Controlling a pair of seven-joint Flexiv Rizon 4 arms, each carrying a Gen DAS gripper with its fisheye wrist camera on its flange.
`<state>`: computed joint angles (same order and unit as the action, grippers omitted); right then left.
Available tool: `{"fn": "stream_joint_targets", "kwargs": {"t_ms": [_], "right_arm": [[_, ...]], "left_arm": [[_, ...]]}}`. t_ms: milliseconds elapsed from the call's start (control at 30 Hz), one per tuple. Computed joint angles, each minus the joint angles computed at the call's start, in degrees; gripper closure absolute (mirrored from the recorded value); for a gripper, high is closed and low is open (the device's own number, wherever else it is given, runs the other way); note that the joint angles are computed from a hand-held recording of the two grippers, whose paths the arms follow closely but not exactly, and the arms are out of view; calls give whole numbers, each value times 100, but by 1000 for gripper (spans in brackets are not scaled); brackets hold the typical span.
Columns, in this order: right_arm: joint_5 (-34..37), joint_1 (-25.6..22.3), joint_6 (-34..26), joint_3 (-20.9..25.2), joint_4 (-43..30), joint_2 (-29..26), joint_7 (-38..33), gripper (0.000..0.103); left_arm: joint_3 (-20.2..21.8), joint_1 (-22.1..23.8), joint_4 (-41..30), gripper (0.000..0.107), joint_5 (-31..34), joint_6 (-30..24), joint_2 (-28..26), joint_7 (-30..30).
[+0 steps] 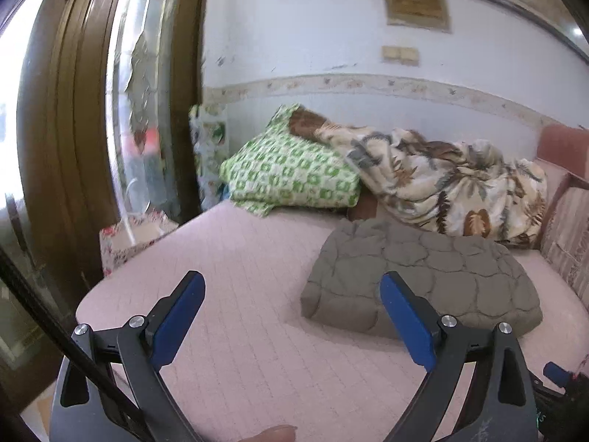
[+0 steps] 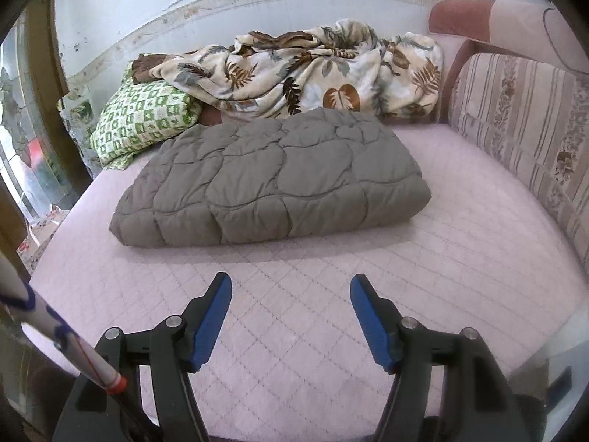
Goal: Fold large clothes
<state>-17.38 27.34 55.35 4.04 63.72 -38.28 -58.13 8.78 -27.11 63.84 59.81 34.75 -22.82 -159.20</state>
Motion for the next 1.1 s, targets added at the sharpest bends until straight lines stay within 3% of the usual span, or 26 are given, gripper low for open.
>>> {"fn": "stream_joint_targets", "kwargs": {"t_ms": [67, 200, 433, 667, 1100], "right_arm": [[-63, 28, 82, -67, 209, 125, 88, 30], [-230, 64, 124, -150, 483, 283, 284, 28], [-478, 55, 35, -179, 789, 461, 499, 26], [-606, 27, -44, -173, 919, 554, 661, 25], [-753, 126, -239, -138, 897, 541, 678, 24]], "left_arm": [[-44, -25, 15, 11, -3, 67, -4, 89], [-257, 239, 127, 11, -721, 451, -38, 659], [-275, 188, -31, 11, -1407, 261, -322, 1410], [-185, 76, -161, 11, -1789, -42, -492, 1710], [-246, 353, 202, 11, -2613, 352, -465, 1950]]}}
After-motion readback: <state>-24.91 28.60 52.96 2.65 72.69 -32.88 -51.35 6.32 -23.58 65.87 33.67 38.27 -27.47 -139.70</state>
